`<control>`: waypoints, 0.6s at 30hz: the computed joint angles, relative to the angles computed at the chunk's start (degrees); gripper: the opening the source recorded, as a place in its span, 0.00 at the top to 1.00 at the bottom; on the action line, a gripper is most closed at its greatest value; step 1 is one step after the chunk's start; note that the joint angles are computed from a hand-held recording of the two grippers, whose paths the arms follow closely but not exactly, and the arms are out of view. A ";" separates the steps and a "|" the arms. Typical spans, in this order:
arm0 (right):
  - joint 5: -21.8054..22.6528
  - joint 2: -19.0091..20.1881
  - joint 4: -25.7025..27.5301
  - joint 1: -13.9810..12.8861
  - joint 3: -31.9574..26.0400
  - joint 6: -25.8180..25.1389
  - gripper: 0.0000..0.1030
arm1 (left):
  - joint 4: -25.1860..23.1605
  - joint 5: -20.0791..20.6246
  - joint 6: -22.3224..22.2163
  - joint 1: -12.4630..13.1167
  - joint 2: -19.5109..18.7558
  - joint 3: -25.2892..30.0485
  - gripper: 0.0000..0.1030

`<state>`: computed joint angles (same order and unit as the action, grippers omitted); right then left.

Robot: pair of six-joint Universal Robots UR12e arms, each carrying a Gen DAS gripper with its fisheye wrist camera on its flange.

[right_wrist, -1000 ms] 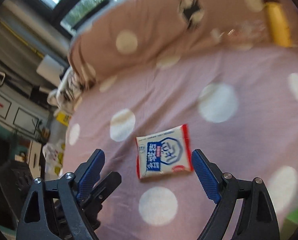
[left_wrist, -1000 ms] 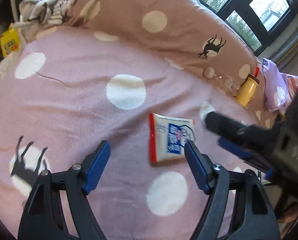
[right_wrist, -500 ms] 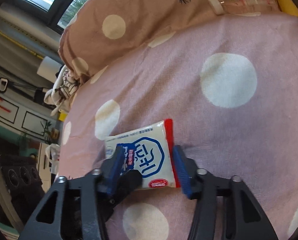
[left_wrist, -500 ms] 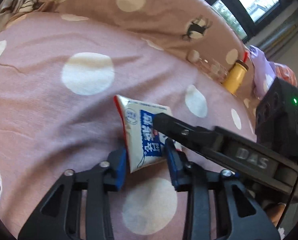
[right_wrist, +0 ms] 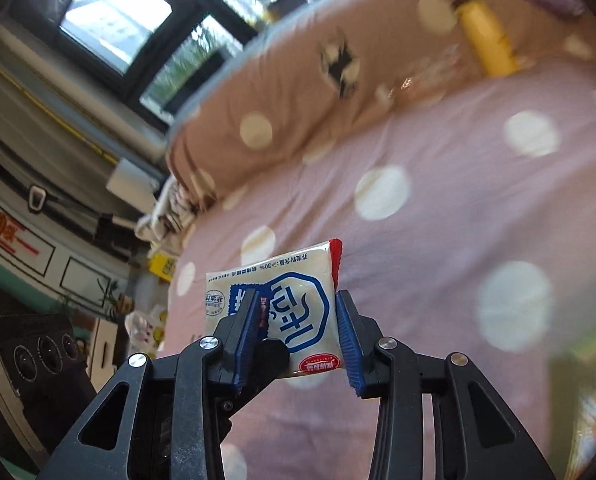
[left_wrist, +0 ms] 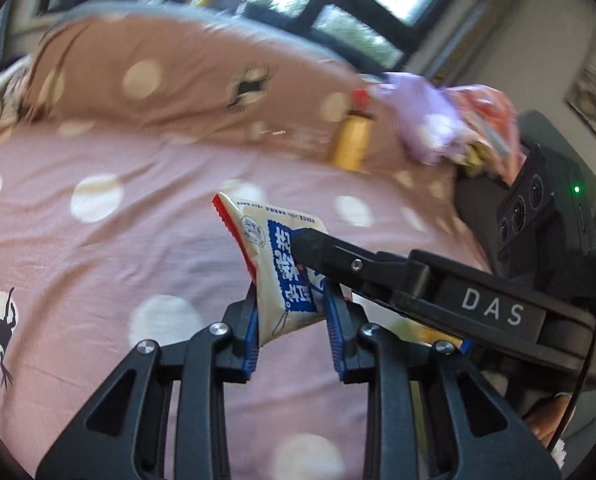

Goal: Organize snacks
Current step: 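Carry the white-and-blue packet over the green box with the right gripper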

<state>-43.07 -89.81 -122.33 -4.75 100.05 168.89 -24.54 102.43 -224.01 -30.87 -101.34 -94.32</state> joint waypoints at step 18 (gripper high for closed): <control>-6.88 -14.81 -3.32 -18.16 12.69 4.79 0.60 | -4.23 -8.95 11.87 -9.20 -9.72 12.84 0.72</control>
<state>-49.95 -104.62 -125.65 -22.91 112.74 173.69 -28.77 93.48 -212.14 -40.08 -111.06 -81.48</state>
